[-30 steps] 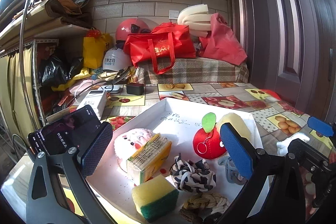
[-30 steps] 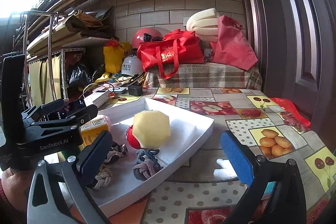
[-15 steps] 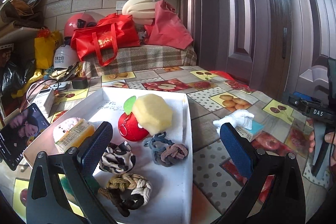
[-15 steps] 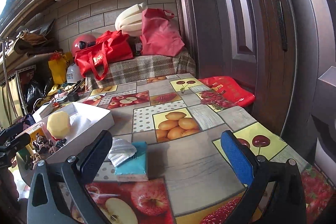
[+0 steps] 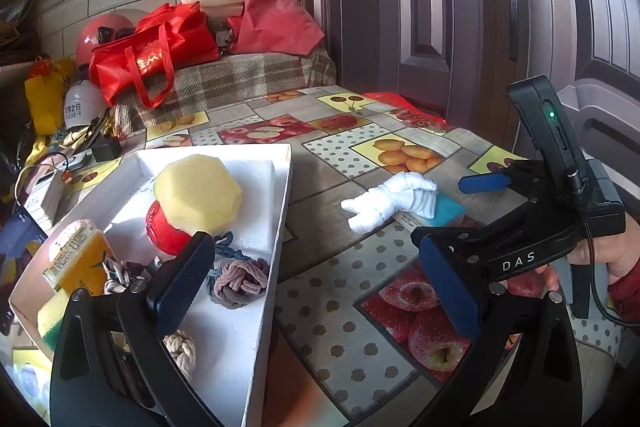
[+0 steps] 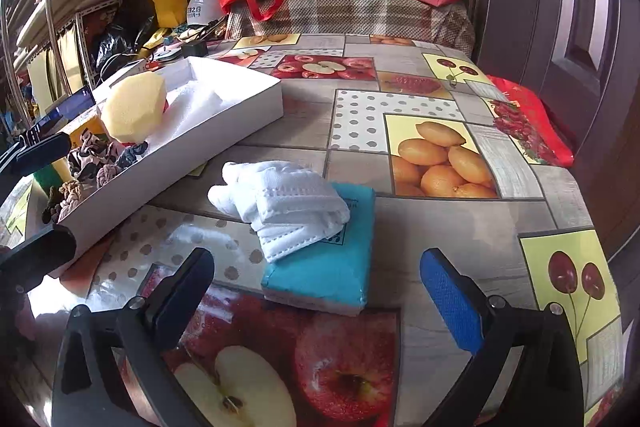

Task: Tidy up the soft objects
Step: 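Move both tools back from the box to the plush figure and tissue pack, then grasp the white plush figure with the left tool while the right tool grasps the blue tissue pack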

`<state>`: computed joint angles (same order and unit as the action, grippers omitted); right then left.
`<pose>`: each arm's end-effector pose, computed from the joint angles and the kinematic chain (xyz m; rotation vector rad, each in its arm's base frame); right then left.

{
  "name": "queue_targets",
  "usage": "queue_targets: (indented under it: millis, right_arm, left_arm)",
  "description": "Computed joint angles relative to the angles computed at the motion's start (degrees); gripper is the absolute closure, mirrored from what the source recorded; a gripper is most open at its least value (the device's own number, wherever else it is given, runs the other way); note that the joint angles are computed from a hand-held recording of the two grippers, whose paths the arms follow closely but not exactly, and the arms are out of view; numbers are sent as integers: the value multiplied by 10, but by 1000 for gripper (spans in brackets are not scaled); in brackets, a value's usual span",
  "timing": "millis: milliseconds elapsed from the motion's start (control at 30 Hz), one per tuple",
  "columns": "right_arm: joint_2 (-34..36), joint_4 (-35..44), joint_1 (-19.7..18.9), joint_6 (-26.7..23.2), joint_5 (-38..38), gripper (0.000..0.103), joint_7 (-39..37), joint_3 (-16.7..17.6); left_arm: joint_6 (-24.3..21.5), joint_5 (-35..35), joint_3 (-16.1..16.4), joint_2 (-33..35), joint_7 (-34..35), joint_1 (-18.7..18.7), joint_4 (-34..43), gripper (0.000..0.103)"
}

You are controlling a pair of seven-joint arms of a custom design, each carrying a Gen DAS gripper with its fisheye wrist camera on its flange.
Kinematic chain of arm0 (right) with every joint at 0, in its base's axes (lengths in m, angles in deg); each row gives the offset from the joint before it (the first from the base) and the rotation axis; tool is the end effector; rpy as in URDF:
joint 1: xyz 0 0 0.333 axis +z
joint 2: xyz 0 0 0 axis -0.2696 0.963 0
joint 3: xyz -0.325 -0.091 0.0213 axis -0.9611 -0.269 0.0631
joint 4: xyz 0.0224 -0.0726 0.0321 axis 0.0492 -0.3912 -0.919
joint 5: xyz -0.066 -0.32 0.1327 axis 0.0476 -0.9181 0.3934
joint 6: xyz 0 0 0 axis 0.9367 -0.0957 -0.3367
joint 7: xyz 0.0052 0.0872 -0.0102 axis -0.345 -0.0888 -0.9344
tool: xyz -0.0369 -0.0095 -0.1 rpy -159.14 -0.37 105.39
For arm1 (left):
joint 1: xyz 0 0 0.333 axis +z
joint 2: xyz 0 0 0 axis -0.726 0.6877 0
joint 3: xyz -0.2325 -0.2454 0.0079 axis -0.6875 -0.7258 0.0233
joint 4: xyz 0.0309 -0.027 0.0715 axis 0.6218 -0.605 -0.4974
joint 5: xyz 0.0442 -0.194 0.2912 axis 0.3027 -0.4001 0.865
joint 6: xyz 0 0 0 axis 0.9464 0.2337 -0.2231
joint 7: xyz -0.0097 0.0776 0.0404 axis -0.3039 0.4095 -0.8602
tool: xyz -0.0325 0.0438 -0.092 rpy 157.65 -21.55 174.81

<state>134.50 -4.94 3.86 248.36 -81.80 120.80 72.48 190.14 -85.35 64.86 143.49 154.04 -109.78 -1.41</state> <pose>0.6896 0.3174 0.3302 -2.0267 1.2879 -0.5438 0.5933 -0.4455 0.3383 -1.3202 1.8406 -1.0978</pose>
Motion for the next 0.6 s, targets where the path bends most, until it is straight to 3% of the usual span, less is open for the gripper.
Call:
queue_targets:
  millis: [100, 167, 200, 233, 533, 600]
  right_arm:
    - [17, 33, -22, -58, 18, 13, -24, 35]
    - [15, 29, -25, -55, 34, 37, -22, 37]
    - [11, 20, -29, -45, 41, 42, -20, 39]
    - [6, 10, -34, -39, 44, 53, -22, 42]
    - [-92, -166, -66, 49, 35, 53, -3, 40]
    - [-119, -209, -31, 89, 36, 53, 29, -21]
  left_arm:
    - [-40, -2, 27, 11, -29, -10, 12, 0]
    - [-60, 7, 40, 17, -51, -14, 18, 0]
    - [-65, 13, 44, 19, -60, -15, 19, 0]
    - [-68, 20, 47, 20, -68, -16, 20, 0]
    - [-86, 86, 53, 21, -122, -12, 27, 0]
    - [-95, 103, 53, 22, -132, -9, 33, 0]
